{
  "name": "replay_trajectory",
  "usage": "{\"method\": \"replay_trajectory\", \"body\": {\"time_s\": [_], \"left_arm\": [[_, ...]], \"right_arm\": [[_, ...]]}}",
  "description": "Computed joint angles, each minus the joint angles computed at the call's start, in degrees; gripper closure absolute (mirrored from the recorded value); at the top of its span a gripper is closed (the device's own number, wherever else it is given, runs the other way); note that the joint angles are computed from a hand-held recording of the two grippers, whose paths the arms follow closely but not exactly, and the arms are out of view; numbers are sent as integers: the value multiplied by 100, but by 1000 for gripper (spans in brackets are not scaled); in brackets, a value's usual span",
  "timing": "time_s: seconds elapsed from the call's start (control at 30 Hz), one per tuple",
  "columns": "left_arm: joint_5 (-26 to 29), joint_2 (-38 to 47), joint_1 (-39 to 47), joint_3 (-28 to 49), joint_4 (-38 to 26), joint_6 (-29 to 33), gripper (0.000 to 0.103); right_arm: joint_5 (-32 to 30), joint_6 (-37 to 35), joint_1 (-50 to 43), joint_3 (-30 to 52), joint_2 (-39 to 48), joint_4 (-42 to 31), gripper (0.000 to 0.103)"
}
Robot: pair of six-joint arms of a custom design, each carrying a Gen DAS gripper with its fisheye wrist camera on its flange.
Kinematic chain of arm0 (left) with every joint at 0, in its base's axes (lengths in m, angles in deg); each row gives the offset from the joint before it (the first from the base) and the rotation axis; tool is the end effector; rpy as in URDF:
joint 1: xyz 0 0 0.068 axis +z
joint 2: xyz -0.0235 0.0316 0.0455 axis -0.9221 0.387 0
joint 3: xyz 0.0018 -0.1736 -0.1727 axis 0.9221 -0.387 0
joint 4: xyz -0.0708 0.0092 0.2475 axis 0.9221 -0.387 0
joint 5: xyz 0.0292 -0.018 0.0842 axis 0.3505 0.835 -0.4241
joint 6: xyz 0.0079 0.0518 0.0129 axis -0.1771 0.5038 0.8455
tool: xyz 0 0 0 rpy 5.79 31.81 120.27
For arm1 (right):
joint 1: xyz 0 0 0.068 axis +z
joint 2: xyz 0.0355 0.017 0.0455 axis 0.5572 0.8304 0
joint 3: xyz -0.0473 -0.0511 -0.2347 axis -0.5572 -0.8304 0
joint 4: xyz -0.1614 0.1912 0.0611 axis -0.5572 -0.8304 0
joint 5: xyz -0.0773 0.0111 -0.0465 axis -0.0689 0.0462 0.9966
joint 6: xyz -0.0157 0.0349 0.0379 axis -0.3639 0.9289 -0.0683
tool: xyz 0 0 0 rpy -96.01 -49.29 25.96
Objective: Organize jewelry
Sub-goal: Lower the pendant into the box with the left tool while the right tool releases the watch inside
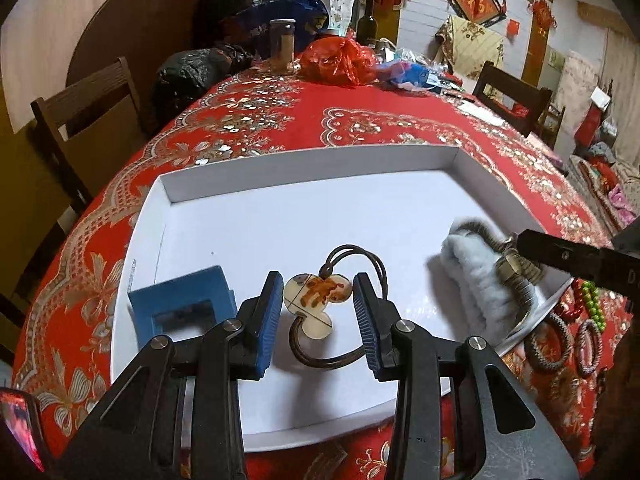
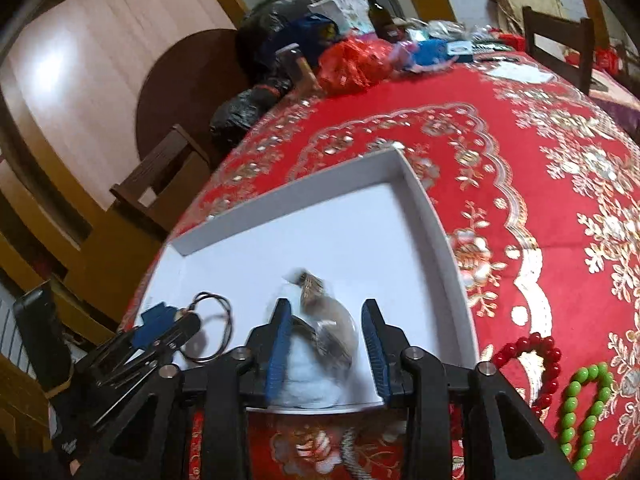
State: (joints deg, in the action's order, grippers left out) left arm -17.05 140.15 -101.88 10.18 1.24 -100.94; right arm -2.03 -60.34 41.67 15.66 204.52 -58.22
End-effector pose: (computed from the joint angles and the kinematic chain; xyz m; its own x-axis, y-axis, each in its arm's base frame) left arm 0.2416 -0.1403 0.1121 -0.6131 -0.3536 -0.7065 -0.4686 0.8827 -0.0351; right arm 0.3965 0.0759 0.1344 -0.7259 -0.3372 -0.5994 -0.6246 0.6882 0.3692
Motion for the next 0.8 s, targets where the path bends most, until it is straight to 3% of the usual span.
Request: {"method": "replay_trajectory", "body": {"time_s": [0.03, 0.1, 0.17, 0.4, 0.57, 0.67, 0.8], "left_arm": [[14, 51, -24, 53, -55, -33, 67], [-2, 113, -87, 125, -141, -90, 63], [-86, 138, -166, 185, -284, -184, 56], [-100, -43, -322, 181, -632, -477, 48], [-237, -335, -868, 262, -831, -683, 48], [-165, -354, -1205, 393, -551, -339, 48], [451, 220, -1508, 795, 211, 589, 48]], "right_arm": [[45, 95, -22, -23, -9, 69, 48], [-218, 240, -156, -62, -24, 141, 40], [-388, 241, -236, -38, -41, 93, 40], [-505, 174, -614, -16, -282, -230, 40], [173, -215, -1050, 164, -644, -860, 40], [444, -604, -1412, 230, -848, -1214, 40], [580, -1005, -2064, -21, -1064, -1428, 39]]}}
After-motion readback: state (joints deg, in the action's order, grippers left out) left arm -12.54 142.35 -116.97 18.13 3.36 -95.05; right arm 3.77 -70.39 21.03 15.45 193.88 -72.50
